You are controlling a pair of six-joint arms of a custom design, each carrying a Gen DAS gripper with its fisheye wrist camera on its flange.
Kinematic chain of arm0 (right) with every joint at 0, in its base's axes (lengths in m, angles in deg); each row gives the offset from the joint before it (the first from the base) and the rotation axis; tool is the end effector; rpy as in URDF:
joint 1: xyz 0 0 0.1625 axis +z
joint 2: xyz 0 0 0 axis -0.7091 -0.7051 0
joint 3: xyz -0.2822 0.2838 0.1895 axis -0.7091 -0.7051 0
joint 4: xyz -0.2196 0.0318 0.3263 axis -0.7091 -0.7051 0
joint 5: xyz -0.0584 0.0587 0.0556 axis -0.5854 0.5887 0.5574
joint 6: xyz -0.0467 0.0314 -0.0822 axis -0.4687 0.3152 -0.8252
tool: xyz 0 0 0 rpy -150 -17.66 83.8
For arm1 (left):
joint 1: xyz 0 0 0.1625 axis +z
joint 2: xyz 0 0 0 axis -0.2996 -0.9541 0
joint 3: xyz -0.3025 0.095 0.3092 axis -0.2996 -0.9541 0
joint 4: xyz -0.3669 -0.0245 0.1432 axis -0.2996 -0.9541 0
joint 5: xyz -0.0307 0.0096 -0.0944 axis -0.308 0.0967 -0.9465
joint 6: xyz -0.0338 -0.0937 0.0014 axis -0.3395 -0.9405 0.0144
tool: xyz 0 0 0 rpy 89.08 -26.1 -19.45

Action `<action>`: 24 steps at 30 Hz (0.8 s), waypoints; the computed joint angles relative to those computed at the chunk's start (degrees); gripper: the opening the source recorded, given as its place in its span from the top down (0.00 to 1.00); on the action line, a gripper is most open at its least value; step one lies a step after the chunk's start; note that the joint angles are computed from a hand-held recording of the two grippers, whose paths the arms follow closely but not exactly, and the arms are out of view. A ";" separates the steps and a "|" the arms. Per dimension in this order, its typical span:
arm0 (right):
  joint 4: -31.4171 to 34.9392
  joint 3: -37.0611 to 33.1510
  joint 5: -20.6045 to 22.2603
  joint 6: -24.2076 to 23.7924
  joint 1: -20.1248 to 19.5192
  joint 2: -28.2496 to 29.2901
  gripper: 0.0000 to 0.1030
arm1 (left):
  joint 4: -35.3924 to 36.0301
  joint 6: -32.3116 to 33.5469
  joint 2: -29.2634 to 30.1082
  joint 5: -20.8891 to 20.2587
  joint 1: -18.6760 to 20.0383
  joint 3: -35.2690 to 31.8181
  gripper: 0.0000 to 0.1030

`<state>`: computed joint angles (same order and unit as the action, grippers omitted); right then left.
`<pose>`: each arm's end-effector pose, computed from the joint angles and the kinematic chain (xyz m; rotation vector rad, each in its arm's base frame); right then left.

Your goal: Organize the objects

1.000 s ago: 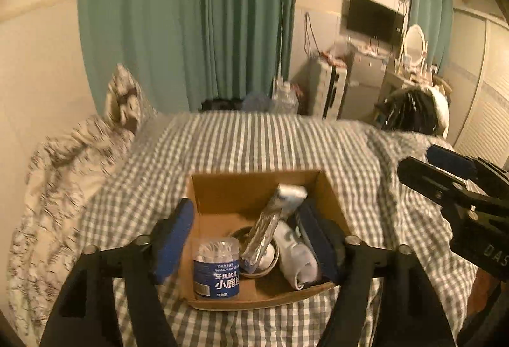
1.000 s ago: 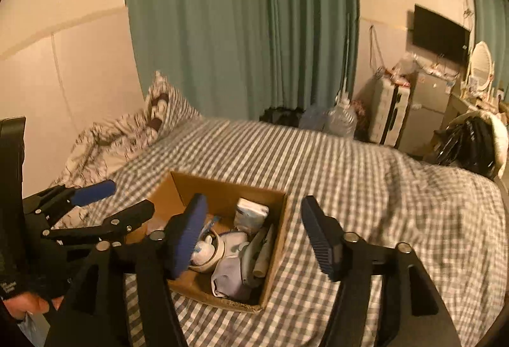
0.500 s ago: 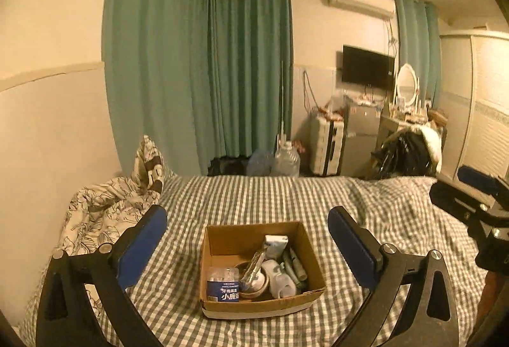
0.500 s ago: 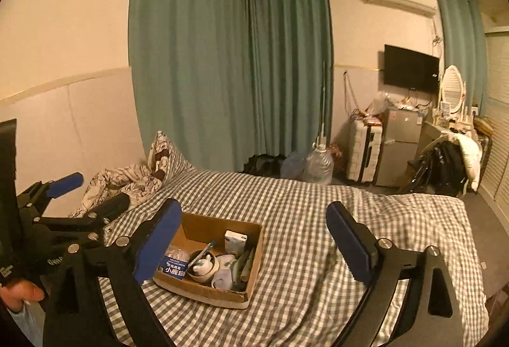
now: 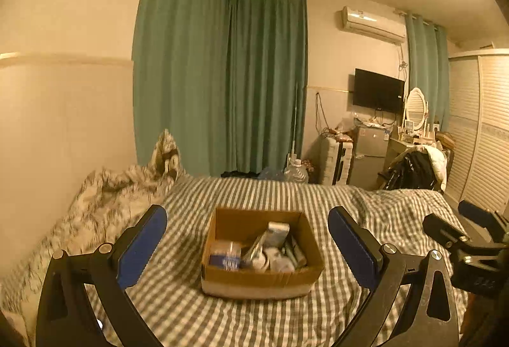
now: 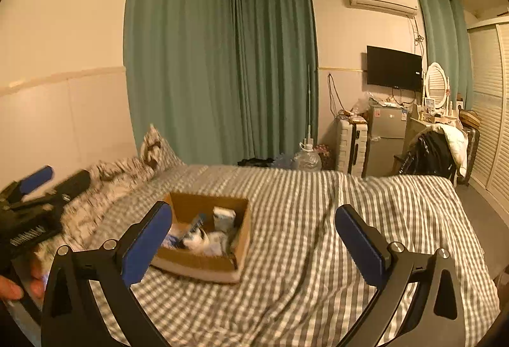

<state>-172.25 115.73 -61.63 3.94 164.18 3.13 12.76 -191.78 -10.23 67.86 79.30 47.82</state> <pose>0.3707 -0.5623 0.1139 0.2195 -1.8150 1.4885 -0.1565 -0.6464 0.2934 1.0421 2.2232 -1.3485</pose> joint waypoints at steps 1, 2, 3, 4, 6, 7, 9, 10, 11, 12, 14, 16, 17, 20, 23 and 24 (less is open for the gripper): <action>-0.03 0.40 -0.33 -0.03 -0.53 0.36 0.00 | -0.14 0.04 0.10 -0.22 0.41 0.41 0.00; 0.03 0.76 -0.80 -0.23 -1.07 0.73 0.00 | -0.30 0.23 0.23 -0.56 0.76 0.83 0.00; 0.15 1.01 -1.31 -0.52 -1.67 1.22 0.00 | -0.19 0.31 0.60 -1.45 1.07 0.92 0.00; 0.36 1.30 -1.36 -0.29 -2.02 1.34 0.00 | 0.07 0.41 1.02 -2.45 1.15 0.71 0.00; 2.90 2.63 -0.71 3.11 -2.86 0.92 0.00 | -0.30 1.10 1.20 -4.18 1.08 0.97 0.00; 3.65 3.05 -0.33 4.57 -3.12 0.73 0.00 | -0.66 1.32 1.09 -4.49 1.12 1.17 0.00; 3.16 3.03 -0.48 4.45 -3.12 0.97 0.00 | -1.01 1.47 0.77 -3.95 1.21 1.67 0.00; 2.88 2.87 -0.55 3.88 -3.11 1.11 0.00 | -0.96 1.46 0.56 -3.41 1.28 1.96 0.00; 2.72 2.69 -0.72 3.46 -3.10 1.23 0.00 | -0.89 1.51 0.51 -3.07 1.33 2.15 0.00; 2.59 2.47 -0.88 3.16 -3.10 1.41 0.00 | -0.70 1.59 0.62 -3.10 1.32 2.04 0.00; 2.46 2.23 -1.09 3.16 -3.10 1.70 0.00 | -0.43 1.68 0.76 -3.45 1.26 1.98 0.00; 2.72 1.99 -1.12 3.21 -3.16 1.83 0.00 | -0.12 1.67 0.92 -3.84 1.25 1.97 0.00; 2.73 1.99 -1.22 3.13 -3.12 1.84 0.00 | 0.08 1.60 1.00 -3.99 1.28 1.87 0.00; 2.85 1.95 -1.20 3.28 -3.13 1.83 0.00 | 0.68 1.37 1.15 -4.02 1.37 1.71 0.00; 2.90 1.87 -1.24 3.26 -3.13 1.86 0.00 | 0.51 1.55 1.10 -4.03 1.40 1.90 0.00; 3.06 1.91 -1.33 3.37 -3.12 1.86 0.00 | 0.59 1.48 1.11 -4.09 1.38 1.90 0.00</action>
<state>-169.19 117.64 -62.96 7.31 161.06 4.99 13.35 -190.30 -9.13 63.77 80.69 49.73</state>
